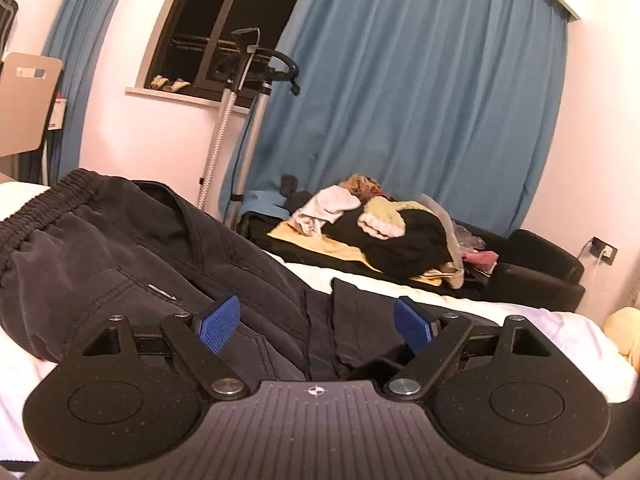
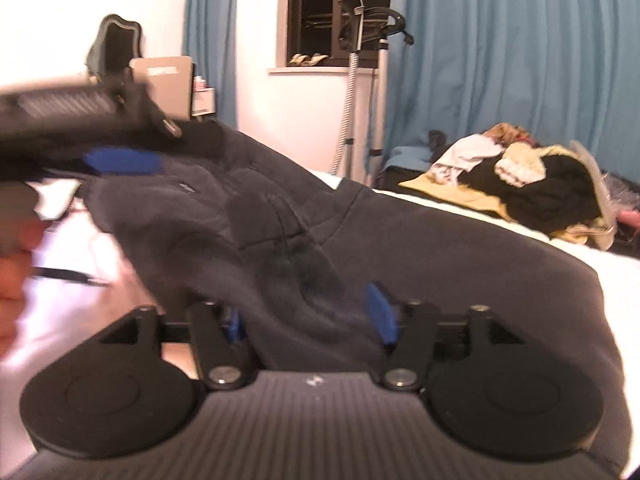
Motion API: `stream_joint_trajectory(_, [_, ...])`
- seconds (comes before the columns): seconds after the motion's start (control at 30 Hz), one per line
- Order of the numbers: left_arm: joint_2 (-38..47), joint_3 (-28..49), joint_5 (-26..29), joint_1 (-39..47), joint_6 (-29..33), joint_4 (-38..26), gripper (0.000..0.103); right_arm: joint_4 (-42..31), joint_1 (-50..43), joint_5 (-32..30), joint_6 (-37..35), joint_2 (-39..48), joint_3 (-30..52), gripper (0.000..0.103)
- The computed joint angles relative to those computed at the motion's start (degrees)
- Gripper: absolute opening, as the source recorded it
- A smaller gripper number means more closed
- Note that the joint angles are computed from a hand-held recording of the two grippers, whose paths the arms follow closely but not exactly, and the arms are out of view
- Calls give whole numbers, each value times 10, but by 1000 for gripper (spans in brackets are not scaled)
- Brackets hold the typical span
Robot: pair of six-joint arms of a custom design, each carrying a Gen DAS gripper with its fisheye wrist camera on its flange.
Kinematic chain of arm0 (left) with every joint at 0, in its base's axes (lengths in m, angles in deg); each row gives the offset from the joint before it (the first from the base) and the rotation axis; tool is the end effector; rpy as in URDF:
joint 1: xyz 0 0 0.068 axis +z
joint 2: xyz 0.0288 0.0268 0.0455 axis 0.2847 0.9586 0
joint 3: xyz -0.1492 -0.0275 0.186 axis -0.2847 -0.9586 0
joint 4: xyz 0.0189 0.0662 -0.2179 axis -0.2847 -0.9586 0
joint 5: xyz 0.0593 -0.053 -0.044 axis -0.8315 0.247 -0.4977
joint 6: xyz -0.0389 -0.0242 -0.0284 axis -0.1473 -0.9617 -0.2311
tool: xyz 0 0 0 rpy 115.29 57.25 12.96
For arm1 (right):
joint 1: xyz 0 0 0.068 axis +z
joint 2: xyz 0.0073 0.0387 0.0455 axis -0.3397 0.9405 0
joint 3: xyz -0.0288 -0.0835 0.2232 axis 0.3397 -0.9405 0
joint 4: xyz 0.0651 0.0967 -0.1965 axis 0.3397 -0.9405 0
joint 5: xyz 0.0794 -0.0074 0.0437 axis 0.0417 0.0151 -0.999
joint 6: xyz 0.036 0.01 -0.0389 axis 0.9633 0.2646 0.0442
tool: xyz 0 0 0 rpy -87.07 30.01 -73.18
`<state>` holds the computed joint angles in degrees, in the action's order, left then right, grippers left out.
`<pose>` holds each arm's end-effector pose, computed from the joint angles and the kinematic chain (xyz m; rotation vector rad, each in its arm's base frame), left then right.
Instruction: Fold clothes
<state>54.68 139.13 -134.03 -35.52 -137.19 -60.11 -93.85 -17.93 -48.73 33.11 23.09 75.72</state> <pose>0.2609 -0.2848 0.2557 -0.4577 1.8158 -0.0424 0.3465 0.0366 0.2338 -0.9006 1.8852 0.5991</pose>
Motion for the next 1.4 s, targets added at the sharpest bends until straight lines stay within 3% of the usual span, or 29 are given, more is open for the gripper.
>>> stream_joint_trajectory(0.07, [3,2,6,-4,-1,3,87,-102,-39,-38,-27,-15,36,72])
stream_joint_trajectory(0.13, [10,9,16,-8,-4,2,87,-131,-79,-56,-8,-31,38,74])
stream_joint_trajectory(0.2, [22,24,25,-12,-14,-9,86,-111,-109,-63,38,-38,32,74])
stream_joint_trajectory(0.27, [38,50,35,-16,-24,-33,85,-16,-126,-54,110,-43,7,77])
stream_joint_trajectory(0.37, [74,100,39,-22,-17,-69,85,105,-124,-9,154,-18,-10,80])
stream_joint_trajectory(0.43, [106,143,33,-25,5,-96,83,141,-121,10,157,17,-15,83])
stream_joint_trajectory(0.6, [173,228,69,-9,-24,-188,72,125,-102,53,169,91,10,87])
stream_joint_trajectory(0.7, [175,211,81,-7,-28,-176,71,119,-100,46,191,92,19,95])
stream_joint_trajectory(0.93, [160,185,97,-10,-11,-143,71,127,-92,51,195,82,4,96])
stream_joint_trajectory(1.17, [153,171,96,-10,-8,-128,71,114,-114,22,284,65,19,96])
stream_joint_trajectory(1.33, [174,193,85,-7,-22,-147,49,137,-125,48,296,56,16,96])
stream_joint_trajectory(1.4, [192,220,80,-8,-22,-172,44,124,-138,51,320,80,42,97])
